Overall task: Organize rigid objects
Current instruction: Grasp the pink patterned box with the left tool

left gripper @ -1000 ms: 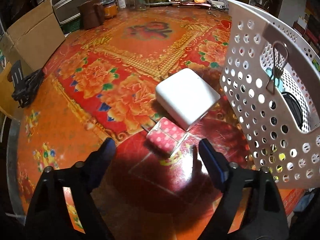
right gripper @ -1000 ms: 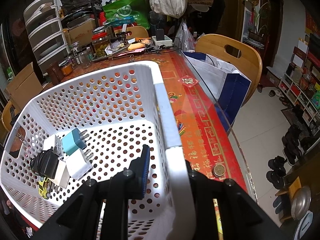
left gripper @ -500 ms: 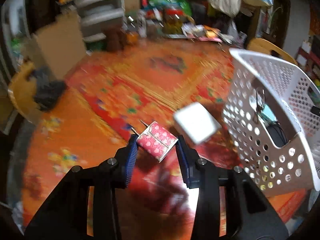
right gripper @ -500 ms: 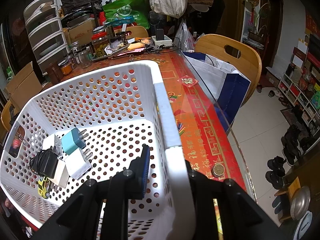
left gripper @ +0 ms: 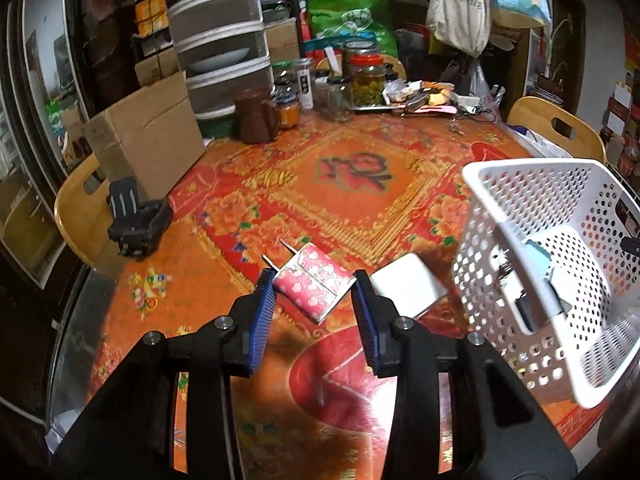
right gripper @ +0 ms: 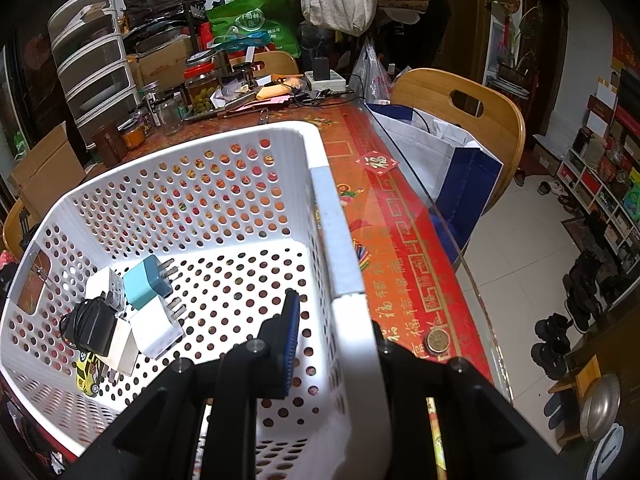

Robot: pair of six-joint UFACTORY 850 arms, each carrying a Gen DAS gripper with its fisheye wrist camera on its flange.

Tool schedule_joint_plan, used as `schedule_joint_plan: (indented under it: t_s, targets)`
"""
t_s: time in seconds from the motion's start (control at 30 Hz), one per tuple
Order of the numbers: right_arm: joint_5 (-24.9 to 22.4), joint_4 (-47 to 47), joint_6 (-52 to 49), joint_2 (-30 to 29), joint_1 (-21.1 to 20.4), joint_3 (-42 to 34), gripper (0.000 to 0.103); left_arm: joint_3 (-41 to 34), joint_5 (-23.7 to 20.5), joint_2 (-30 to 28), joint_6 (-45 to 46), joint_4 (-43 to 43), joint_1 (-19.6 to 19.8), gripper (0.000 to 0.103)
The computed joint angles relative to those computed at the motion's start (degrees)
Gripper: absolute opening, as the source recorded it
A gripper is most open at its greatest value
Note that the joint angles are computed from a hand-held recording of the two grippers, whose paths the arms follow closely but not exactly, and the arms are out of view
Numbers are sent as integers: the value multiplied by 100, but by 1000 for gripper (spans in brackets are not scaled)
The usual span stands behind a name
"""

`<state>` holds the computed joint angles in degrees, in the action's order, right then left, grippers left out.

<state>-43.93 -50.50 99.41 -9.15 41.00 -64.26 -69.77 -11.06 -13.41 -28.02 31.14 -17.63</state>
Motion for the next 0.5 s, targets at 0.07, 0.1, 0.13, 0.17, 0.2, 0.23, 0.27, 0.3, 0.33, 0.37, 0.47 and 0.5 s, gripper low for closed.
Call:
schedule_joint_plan:
  t_s: [0.07, 0.1, 0.13, 0.17, 0.2, 0.23, 0.27, 0.3, 0.33, 0.37, 0.47, 0.5]
  targets:
    - [24, -14, 10, 3, 2, 8, 19, -29, -22, 27, -48, 70, -62, 36]
    - [24, -14, 10, 3, 2, 8, 19, -43, -41, 44, -74, 96, -93, 36]
    - [28, -18, 5, 2, 1, 8, 19, -48, -59, 65, -72, 94, -122, 36]
    - [32, -17, -6, 3, -2, 8, 19, -62, -70, 78, -53, 74, -150, 36]
    - [35, -19, -10, -2, -5, 3, 19, -77, -89, 95, -76, 93, -182, 36]
    - [31, -24, 7, -2, -1, 4, 19, -86, -92, 112, -123, 142, -215, 36]
    - [31, -24, 7, -2, -1, 4, 19, -95, -100, 130, -216, 247, -254, 36]
    - [39, -40, 23, 0, -2, 9, 19, -97, -105, 158, -208, 252, -274, 36]
    - [40, -42, 27, -5, -1, 7, 19, -110, -112, 171, -257, 307, -301, 36]
    - [42, -50, 31, -8, -1, 4, 19, -122, -121, 186, -293, 352, -333, 36]
    - [50, -68, 33, -14, -3, -1, 19, -162, -164, 215, -461, 552, -445, 36]
    - [48, -61, 28, -15, -2, -2, 19, -184, -185, 217, -412, 514, -463, 36]
